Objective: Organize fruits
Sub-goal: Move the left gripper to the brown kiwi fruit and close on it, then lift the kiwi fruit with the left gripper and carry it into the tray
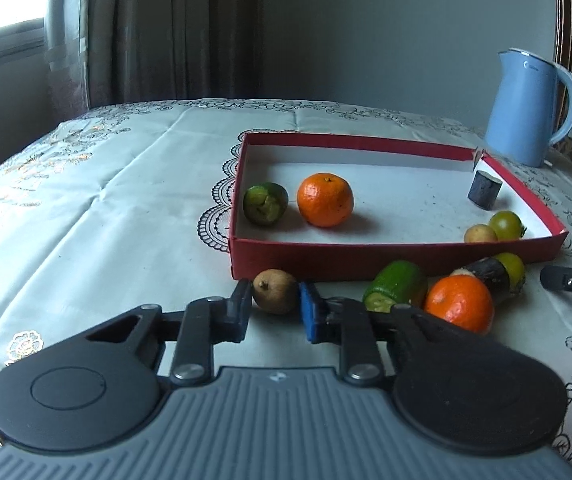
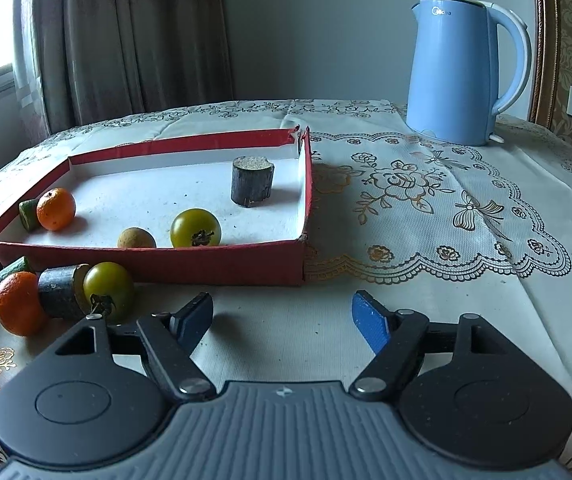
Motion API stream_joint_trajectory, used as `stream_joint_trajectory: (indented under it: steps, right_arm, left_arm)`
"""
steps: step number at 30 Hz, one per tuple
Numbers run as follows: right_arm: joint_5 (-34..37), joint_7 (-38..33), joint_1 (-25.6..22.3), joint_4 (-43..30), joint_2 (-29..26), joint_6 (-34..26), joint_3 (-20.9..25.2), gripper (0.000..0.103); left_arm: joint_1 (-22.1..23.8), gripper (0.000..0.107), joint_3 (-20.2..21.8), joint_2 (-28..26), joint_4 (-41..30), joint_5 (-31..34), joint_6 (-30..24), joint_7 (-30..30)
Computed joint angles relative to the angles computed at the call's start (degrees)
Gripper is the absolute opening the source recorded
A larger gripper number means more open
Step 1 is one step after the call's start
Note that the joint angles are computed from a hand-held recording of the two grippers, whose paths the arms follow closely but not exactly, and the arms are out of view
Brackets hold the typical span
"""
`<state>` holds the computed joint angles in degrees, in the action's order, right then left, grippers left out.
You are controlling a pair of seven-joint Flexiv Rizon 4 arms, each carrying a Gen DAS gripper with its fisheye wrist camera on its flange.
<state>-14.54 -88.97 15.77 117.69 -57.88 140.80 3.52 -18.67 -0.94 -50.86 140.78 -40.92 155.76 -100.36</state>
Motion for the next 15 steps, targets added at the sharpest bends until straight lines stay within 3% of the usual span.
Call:
stream_joint_trajectory:
  steps: [15]
  right_arm:
    - [0.4, -0.5, 0.3, 0.0, 0.0, -0.2, 0.0, 0.078]
  left_arm:
    - [-1.2, 0.023, -0.1, 0.6, 0.6, -2.0, 0.6, 0.9]
